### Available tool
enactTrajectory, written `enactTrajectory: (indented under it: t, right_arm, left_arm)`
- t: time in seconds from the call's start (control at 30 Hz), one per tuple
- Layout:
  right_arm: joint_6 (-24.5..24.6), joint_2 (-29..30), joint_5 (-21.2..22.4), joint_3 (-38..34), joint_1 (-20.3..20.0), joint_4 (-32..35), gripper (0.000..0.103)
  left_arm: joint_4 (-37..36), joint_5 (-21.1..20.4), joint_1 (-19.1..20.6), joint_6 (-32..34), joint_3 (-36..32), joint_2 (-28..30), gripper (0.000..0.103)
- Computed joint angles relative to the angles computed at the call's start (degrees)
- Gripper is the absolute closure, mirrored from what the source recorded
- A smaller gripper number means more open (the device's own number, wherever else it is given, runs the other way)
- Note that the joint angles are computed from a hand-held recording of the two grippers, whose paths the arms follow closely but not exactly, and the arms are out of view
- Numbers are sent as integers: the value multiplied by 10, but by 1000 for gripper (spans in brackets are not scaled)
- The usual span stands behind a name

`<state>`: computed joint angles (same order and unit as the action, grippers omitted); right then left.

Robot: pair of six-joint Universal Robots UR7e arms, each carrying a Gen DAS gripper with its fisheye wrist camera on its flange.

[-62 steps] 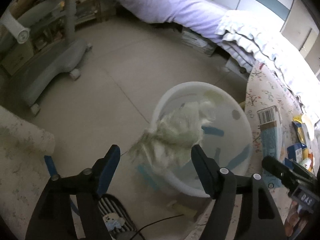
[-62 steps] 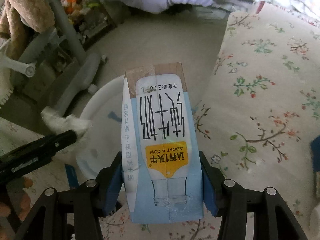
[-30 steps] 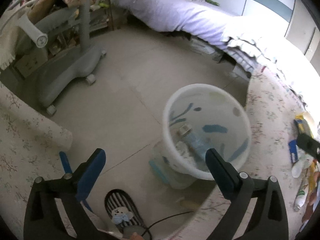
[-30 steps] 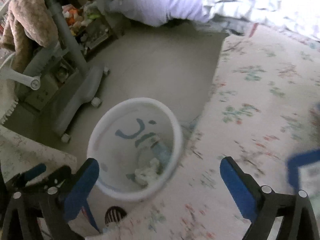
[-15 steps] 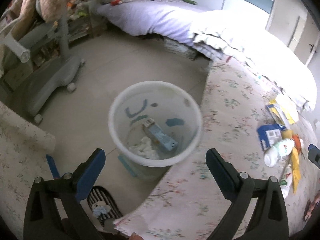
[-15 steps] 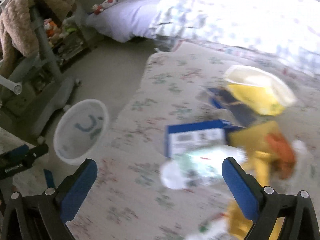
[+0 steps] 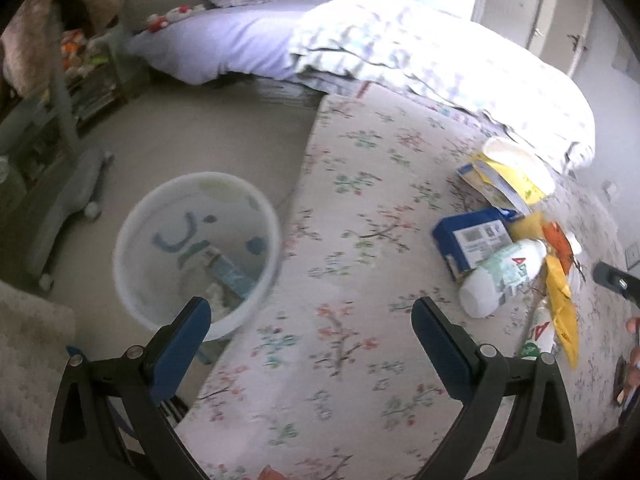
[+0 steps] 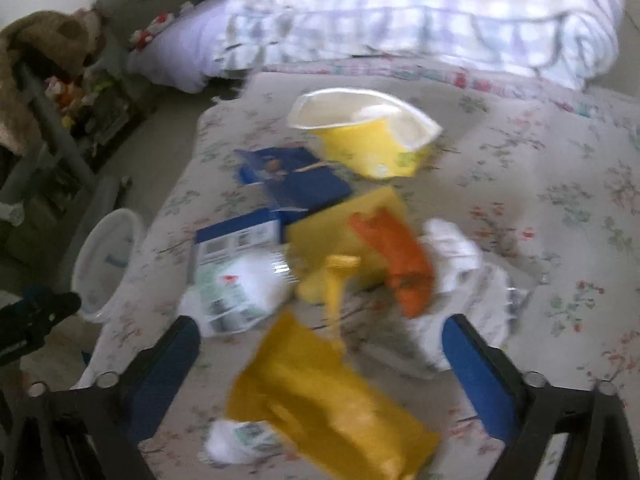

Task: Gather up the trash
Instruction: 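Move both open tools back over the trash pile, then grasp the orange wrapper scrap with the right tool while the left tool grasps the white AD bottle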

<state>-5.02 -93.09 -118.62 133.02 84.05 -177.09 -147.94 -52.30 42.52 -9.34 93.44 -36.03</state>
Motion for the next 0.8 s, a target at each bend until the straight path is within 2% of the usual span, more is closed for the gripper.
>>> enactTrajectory:
  t: [0.17,0.4,0.5,0.53,0.7,0.8]
  right_arm:
    - [-22,17,-12,-28,-11,17,32]
    - [-17,47,-51,-48,-28,25,47]
    - [-27,54,-62,-48,-30,13,62]
    - [-31,56,-65,-47,-30,10,74]
    - [-28,43,-65,-38,-25,-2,77]
    - [-16,18,-50,-26,-20,-8,77]
  left_arm:
    - [5,-9,-3,15,-22,26,2]
    - [19,-46,-9,36,-54,57,2]
    - [31,-55,-14,56,-63,68,2]
    - [37,-58,-17,62,-67,72,2]
    - [54,-69,-28,79,-77,87,2]
    - [44,-75,-37,99,-77,95,2]
